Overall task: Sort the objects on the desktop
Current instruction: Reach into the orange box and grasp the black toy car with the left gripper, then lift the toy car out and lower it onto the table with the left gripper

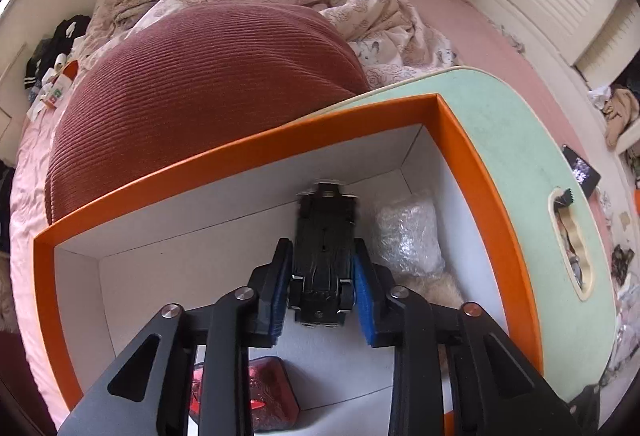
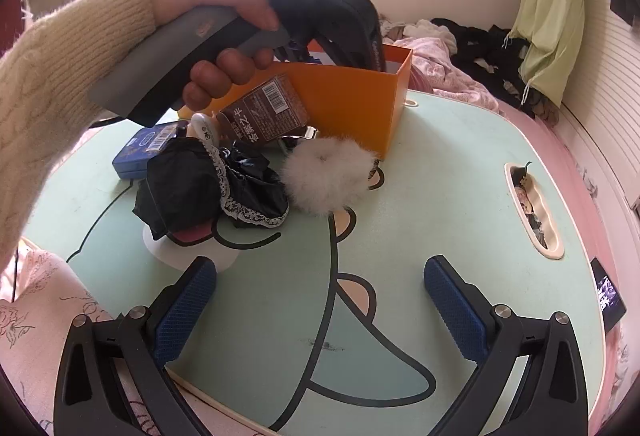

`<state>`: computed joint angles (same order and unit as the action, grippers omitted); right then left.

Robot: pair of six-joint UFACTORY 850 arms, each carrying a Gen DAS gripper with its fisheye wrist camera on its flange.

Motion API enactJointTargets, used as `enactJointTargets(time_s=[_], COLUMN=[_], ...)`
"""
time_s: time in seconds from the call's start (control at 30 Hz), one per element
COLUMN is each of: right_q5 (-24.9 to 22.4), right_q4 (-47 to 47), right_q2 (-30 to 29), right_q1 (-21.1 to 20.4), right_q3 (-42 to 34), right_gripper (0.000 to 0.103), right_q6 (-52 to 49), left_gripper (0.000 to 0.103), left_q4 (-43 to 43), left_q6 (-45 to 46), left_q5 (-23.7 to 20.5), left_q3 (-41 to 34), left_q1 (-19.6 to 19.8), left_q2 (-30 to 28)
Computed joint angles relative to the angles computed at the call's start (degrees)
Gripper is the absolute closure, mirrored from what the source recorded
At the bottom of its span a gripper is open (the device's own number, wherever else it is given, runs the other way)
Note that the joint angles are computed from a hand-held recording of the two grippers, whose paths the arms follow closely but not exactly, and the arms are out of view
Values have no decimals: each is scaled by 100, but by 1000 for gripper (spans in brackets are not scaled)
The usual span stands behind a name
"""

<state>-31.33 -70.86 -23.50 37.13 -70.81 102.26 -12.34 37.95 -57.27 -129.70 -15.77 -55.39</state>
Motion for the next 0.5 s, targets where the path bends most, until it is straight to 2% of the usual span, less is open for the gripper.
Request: enactJointTargets(time_s=[0.1, 0.2, 0.33, 0.5], right_q5=[1, -9, -3, -1], right_q4=[-22, -19, -23, -29], right_q2=[3, 0, 2, 5], right_q1=[2, 4, 4, 1], right_q3=[11, 4, 11, 15], right_gripper=[0, 0, 0, 0], right_q6=[27, 15, 25, 27], left_gripper=[73, 73, 73, 73], left_q4=[-644, -1818, -3107, -4059], left_q6=[483, 1247, 2571, 3575], left_q5=[178, 54, 198, -173], left_q3=[356, 854, 2151, 3256], left_q1=[220, 609, 1138, 1732], left_q2=[286, 728, 1688, 2419])
